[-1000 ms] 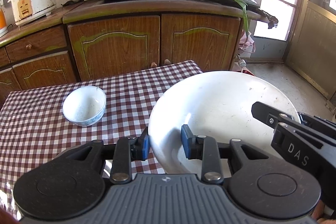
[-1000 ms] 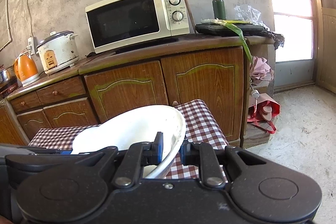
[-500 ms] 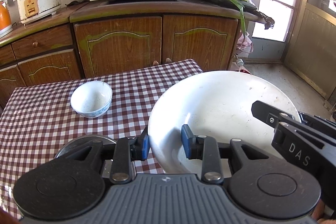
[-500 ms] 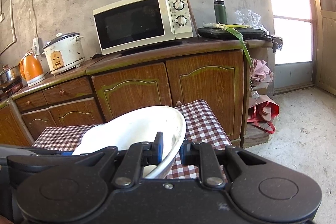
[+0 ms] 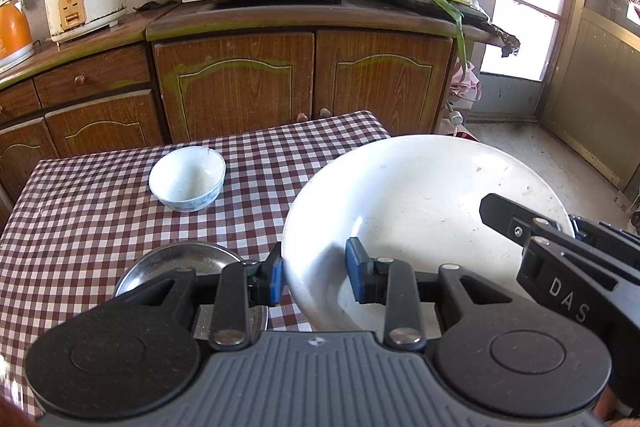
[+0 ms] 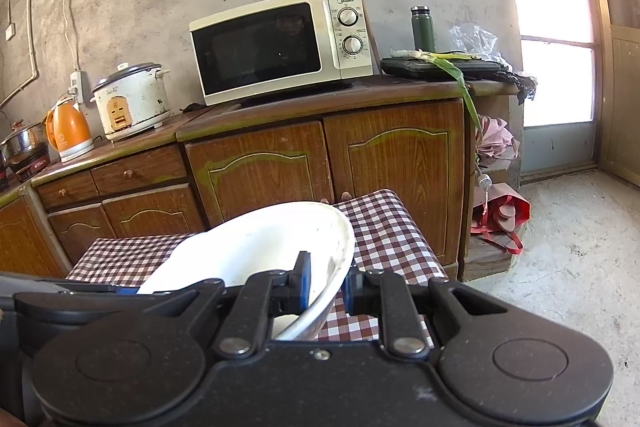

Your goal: Organize plates and bowls

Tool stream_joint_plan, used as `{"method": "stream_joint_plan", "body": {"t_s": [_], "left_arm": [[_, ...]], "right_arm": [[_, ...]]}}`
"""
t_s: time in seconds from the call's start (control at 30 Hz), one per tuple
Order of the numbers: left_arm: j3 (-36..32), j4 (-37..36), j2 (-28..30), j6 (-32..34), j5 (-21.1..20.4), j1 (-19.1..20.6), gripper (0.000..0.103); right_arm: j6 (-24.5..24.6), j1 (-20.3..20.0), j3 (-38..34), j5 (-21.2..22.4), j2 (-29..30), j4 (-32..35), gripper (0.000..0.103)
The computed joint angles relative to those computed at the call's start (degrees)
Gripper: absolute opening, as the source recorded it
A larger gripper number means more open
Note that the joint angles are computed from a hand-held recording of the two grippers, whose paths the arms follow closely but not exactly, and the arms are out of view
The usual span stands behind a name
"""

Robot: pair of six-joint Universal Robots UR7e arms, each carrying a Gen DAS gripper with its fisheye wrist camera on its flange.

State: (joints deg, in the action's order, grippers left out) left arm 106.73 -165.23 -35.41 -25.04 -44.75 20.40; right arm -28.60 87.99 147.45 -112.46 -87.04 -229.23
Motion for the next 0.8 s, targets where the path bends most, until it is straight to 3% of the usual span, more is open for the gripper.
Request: {"method": "stream_joint_plan", "body": {"t_s": [0.8], "left_arm": [[4.64,0.10,-2.34,-3.18,0.92,-2.53,0.032]], "right_arm": [[0.99,2.29,4.02,-1.66,0.03,-3.71,0.021]]}}
